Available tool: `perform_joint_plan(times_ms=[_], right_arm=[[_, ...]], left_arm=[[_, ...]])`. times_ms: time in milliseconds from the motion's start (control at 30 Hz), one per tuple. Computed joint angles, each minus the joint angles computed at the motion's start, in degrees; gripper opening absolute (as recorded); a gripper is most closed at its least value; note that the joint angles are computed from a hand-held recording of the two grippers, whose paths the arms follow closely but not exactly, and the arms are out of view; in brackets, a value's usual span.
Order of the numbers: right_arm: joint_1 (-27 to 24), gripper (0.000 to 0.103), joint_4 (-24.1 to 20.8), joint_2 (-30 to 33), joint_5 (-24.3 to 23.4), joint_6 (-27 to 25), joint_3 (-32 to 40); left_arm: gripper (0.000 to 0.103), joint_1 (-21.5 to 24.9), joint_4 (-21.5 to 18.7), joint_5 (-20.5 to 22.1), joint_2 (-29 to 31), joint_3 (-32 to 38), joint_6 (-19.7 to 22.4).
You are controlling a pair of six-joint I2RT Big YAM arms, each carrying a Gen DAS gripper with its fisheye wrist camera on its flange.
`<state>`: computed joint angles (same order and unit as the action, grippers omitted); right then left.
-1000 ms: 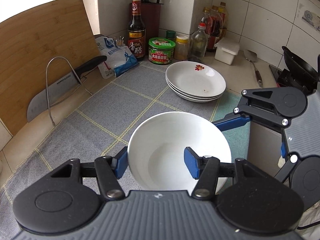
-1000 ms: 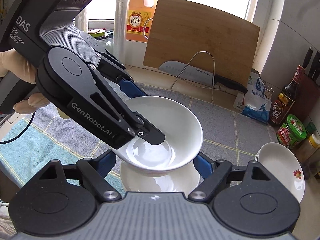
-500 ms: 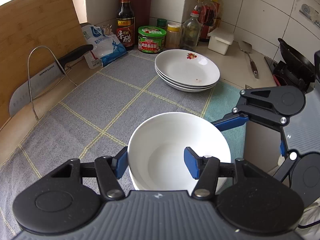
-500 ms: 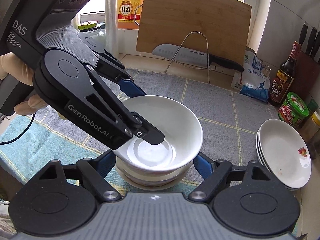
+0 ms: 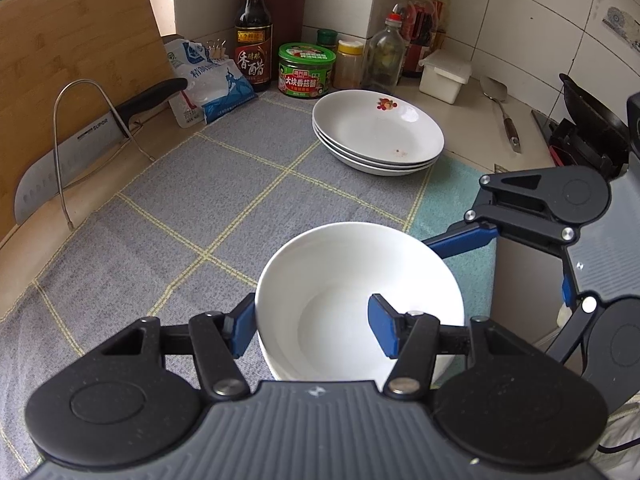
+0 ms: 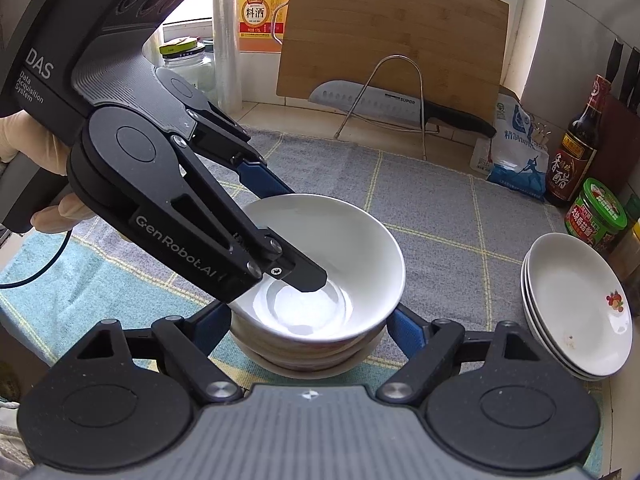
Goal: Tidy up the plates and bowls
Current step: 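Lower the bowl onto the stack and open the left gripper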
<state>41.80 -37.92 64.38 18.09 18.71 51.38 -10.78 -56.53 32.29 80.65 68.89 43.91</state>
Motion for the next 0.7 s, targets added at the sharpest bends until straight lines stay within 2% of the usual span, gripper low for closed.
perform_joint_plan(times_ms=[300,400,433,533,600,700], right_arm=[[0.0,0.09,0.7,-0.1,-0.2,0.3,-0.3],[0.1,0.095,0.8,0.1,-0.4,0.6,-0.5],[0.4,0.103,1.2,0.0,0.4,0.2,-0.7],[1.0,0.103,2.7,-0.9,1.1,-0.9,-1.4],[0.9,0.103,2.9,-1.2,1.1,-1.2,-1.5],[1.2,0.103,2.6,-1.5,1.4,-1.3,-1.7]], left_arm=[[0.057,0.0,0.4,0.0,-0.3,-0.4,0.1],[0.061,0.1,1.2,-0.1,-0.6,-0.9,0.1],[0.061,0.2,1.3,0.1,-0.7,-1.0,0.2],[0.079,0.7,2.9,0.9,-1.7,-1.8,-0.6],[0.082,1.2,4.9,1.1,-2.9,-2.8,-1.3],[0.087,2.2,5.7,2.1,-4.1,-3.7,-1.6]])
